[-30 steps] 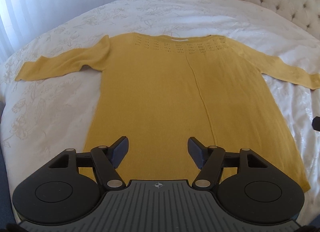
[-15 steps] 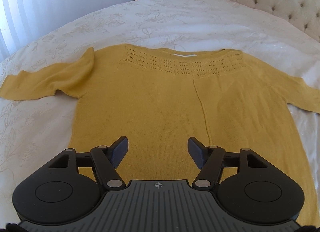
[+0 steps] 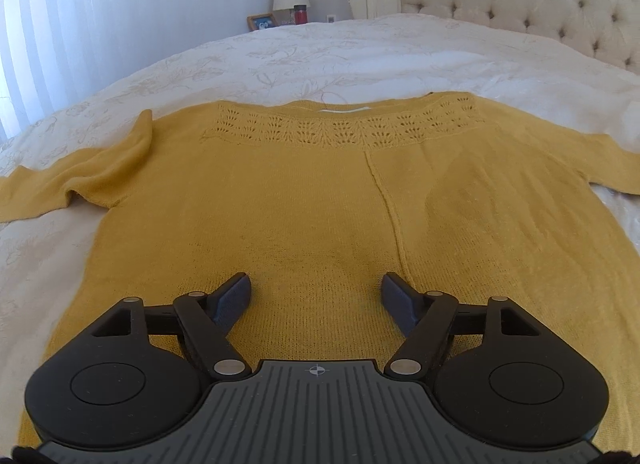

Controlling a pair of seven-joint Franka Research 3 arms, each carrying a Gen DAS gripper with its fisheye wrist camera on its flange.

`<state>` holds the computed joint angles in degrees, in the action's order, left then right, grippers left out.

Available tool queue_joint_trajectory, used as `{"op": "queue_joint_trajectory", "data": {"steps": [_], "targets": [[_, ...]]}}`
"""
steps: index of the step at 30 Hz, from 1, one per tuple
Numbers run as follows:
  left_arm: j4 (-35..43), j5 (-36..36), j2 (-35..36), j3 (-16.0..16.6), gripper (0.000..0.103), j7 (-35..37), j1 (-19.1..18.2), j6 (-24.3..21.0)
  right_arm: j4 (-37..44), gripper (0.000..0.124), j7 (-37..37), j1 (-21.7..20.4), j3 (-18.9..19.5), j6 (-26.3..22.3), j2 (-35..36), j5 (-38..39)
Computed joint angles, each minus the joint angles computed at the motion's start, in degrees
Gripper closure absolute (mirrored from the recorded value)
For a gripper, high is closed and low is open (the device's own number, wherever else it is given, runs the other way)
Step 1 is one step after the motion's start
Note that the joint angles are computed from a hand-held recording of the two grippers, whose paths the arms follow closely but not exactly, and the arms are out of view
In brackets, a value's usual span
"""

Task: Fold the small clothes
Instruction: 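Move the right tool to the sweater's sleeve cuff and close on it, then lift the sleeve with the right tool and lay it across the sweater body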

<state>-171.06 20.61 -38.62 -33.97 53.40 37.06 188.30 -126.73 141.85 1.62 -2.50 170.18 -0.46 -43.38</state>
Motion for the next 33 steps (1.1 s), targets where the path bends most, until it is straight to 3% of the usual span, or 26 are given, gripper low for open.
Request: {"op": "queue_joint_trajectory", "data": {"steps": [4,7,12,15,16,17,18,22,28,33], "targets": [[-1.15,-2.42,-1.11,-6.57,0.028,-0.88,5.02,4.46,3.05,0.063,3.85,0.38,-1.41,-0.97,3.29,-4.27],[-0.96,-3.81,-1.2,-8.36,0.027,-0.17,5.85,4.41,4.18,0.063,2.63,1.32,-2.49,-1.42,5.18,-1.92],[-0.98,-5.18,-0.21,-8.2,0.024,0.76,5.55,4.92,4.48,0.062,-5.6,2.75,-3.02,-0.82,7.66,9.12],[-0.95,-6.1,0.51,-8.51,0.024,1.23,5.7,5.35,2.41,0.064,-10.26,2.79,-2.62,2.22,7.64,17.77],[-1.08,-6.36,0.64,-8.37,0.024,1.47,5.59,5.57,1.71,0.07,-11.43,3.0,-2.68,2.84,7.28,19.73],[-1.16,-6.68,0.73,-8.36,0.024,1.68,5.5,5.7,1.19,0.096,-12.17,3.47,-3.04,3.24,6.89,20.77],[-1.12,-6.98,0.84,-8.42,0.023,1.91,5.48,5.71,0.79,0.103,-12.28,4.17,-3.6,3.2,6.31,21.35],[-1.07,-8.0,1.1,-8.59,0.023,2.63,5.39,5.83,0.44,0.108,-5.93,6.35,-5.55,2.6,3.61,15.13],[-0.71,-8.16,1.33,-7.65,0.023,3.38,4.4,4.67,0.75,0.109,-15.7,5.38,0.38,1.5,-1.33,22.56],[0.01,-6.47,3.19,-1.76,0.023,4.95,0.49,2.91,3.06,0.109,-28.71,9.07,4.75,0.43,-3.53,37.05]]}}
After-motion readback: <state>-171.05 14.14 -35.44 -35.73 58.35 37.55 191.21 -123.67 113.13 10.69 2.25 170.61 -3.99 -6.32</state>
